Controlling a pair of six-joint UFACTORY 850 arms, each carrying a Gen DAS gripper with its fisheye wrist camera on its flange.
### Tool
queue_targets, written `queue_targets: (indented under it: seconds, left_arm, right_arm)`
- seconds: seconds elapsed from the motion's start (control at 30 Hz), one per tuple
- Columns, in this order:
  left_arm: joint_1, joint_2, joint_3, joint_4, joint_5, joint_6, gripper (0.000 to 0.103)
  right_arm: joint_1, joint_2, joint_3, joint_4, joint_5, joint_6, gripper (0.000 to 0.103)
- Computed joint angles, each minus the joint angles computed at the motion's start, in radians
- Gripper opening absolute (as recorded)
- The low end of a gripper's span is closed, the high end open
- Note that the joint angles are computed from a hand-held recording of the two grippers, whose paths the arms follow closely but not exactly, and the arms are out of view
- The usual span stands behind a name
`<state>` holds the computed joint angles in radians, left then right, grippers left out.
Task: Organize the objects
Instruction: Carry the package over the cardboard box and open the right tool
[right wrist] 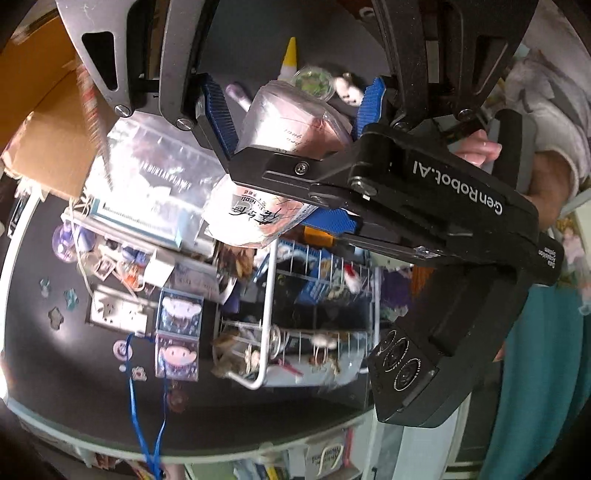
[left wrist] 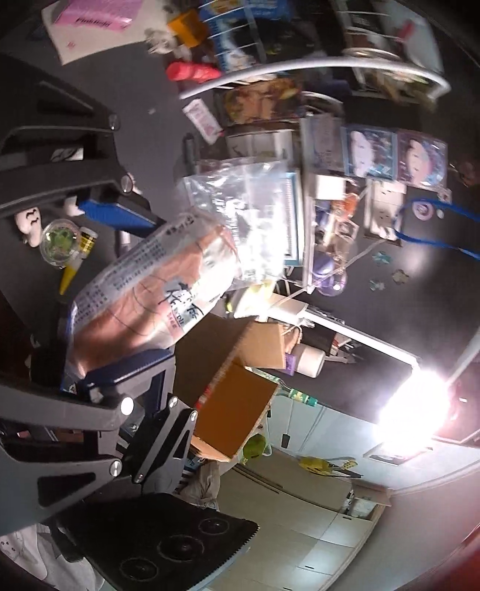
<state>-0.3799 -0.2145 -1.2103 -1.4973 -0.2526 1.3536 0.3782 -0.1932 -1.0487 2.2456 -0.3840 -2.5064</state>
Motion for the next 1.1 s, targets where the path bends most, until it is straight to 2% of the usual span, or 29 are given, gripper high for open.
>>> queue_targets:
  seconds: [0.13, 0.27, 0.43, 0.53, 0.67, 0.83, 1.0, 1.1]
  left_arm:
    - [-0.023, -0.020, -0.086, 0.261, -0.003, -0.254, 0.054]
    - [-0.045, -0.071, -0.191, 0.446, -0.048, -0.436, 0.054]
    - [-0.074, -0.178, -0.363, 0.629, -0.148, -0.629, 0.051]
    - [-0.091, -0.256, -0.481, 0.738, -0.218, -0.738, 0.051]
    - [-0.103, -0.364, -0.631, 0.791, -0.324, -0.819, 0.051]
    - [-0.115, -0.473, -0.784, 0.826, -0.426, -0.877, 0.051]
    - [-0.128, -0.540, -0.876, 0.876, -0.477, -0.933, 0.051]
    - [-0.134, -0.564, -0.912, 0.906, -0.492, -0.962, 0.051]
  right_arm:
    - [-0.026, 0.028, -0.021, -0.089, 0.016, 0.094, 0.055]
    - [-0.063, 0.055, -0.039, -0.214, 0.037, 0.231, 0.055]
    - [-0.120, 0.071, -0.066, -0.445, 0.068, 0.476, 0.055]
    - [-0.158, 0.068, -0.084, -0.649, 0.069, 0.695, 0.055]
    - [-0.203, 0.051, -0.114, -0.882, 0.056, 0.955, 0.055]
    - [-0.250, 0.017, -0.159, -1.127, 0.000, 1.238, 0.055]
    - [-0.273, -0.016, -0.202, -1.295, -0.049, 1.411, 0.055]
    - [-0.271, -0.024, -0.213, -1.385, -0.045, 1.484, 0.055]
